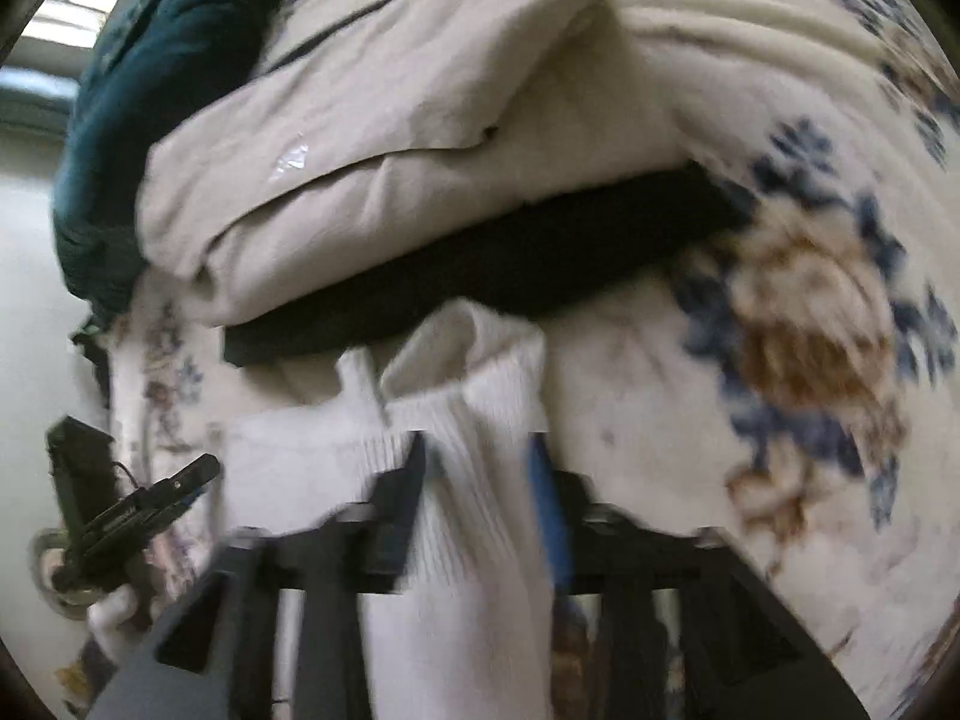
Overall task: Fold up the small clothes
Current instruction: 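Grasp the sweater hem with both grippers and fold it toward the collar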
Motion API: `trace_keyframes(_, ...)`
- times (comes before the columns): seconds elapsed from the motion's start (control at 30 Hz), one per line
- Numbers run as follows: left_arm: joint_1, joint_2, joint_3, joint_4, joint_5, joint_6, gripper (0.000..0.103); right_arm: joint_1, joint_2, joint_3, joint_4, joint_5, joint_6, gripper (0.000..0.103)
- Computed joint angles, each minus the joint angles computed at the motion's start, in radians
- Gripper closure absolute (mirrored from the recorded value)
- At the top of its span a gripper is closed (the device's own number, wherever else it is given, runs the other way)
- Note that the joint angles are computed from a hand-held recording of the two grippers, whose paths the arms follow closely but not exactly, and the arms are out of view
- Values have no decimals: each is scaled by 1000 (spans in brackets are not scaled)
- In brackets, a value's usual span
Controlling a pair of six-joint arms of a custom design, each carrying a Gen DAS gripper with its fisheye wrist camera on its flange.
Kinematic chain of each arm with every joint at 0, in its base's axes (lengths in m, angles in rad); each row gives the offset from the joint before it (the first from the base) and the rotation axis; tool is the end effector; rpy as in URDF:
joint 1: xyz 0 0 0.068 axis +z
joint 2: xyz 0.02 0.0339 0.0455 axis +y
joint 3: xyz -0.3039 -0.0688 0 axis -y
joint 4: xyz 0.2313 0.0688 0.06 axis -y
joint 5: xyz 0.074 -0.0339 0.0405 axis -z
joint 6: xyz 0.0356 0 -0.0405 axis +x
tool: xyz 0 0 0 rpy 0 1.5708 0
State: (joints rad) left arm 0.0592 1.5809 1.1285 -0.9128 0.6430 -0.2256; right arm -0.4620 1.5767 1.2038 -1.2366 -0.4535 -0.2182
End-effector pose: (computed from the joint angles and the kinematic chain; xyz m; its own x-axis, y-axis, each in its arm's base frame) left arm 0.2790 -0.0048 0.2699 -0.9692 -0.2368 -0.0677 -0.1456 0.7728 -0.6178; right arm 0.2352 -0.0997 0.2831 -0.9633 0.2623 -0.0570 0.2124 0.8746 0.4358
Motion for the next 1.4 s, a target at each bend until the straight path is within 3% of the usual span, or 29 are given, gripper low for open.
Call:
trace_keyframes(0.07,11,-75,-48,-50,9,11,69,-110,-30,-31,-107,-63,-89,54)
trace_keyframes(0.17,28,-165,-151,-86,37,21,69,-218,-54,-131,-201,-86,-201,52)
trace_keyframes(0.23,27,-208,-213,-67,43,1,71,-214,-82,-220,-181,-93,-193,52)
trace_keyframes(0.27,28,-231,-240,-47,48,-18,73,-227,-97,-261,-160,-103,-194,55)
trace_keyframes(0.3,29,-250,-252,-39,43,-29,91,-237,-118,-289,-144,-113,-189,77)
trace_keyframes(0.33,35,-264,-251,-40,41,-31,95,-233,-133,-308,-123,-127,-169,95)
trace_keyframes(0.4,-3,-298,-236,-28,5,-81,95,-252,-182,-317,-111,-154,-156,99)
trace_keyframes(0.57,22,-250,-222,-31,-14,-67,98,-227,-213,-273,-46,-89,-93,100)
trace_keyframes(0.67,28,-209,-240,-4,-44,-66,98,-211,-149,-284,12,-34,-48,100)
trace_keyframes(0.77,38,-205,-221,-32,4,-49,94,-172,-111,-280,-9,-28,-52,100)
trace_keyframes(0.83,47,-216,-183,-82,44,-4,85,-198,-102,-255,-59,-61,-95,96)
trace_keyframes(0.87,58,-223,-178,-84,70,12,69,-218,-85,-237,-108,-106,-146,92)
trace_keyframes(0.9,69,-234,-178,-84,85,23,41,-228,-71,-232,-134,-131,-180,71)
trace_keyframes(0.93,84,-240,-190,-75,112,38,33,-262,-49,-221,-167,-136,-233,39)
trace_keyframes(1.0,106,-218,-230,-45,170,54,32,-303,-4,-247,-203,-164,-328,20)
trace_keyframes(1.13,62,-130,-317,71,203,47,32,-283,153,-365,-157,-181,-433,18)
trace_keyframes(1.33,-2,-63,-390,289,266,-82,31,-159,296,-460,-23,-270,-466,14)
trace_keyframes(1.4,-8,-77,-398,323,278,-112,31,-85,297,-487,37,-320,-422,15)
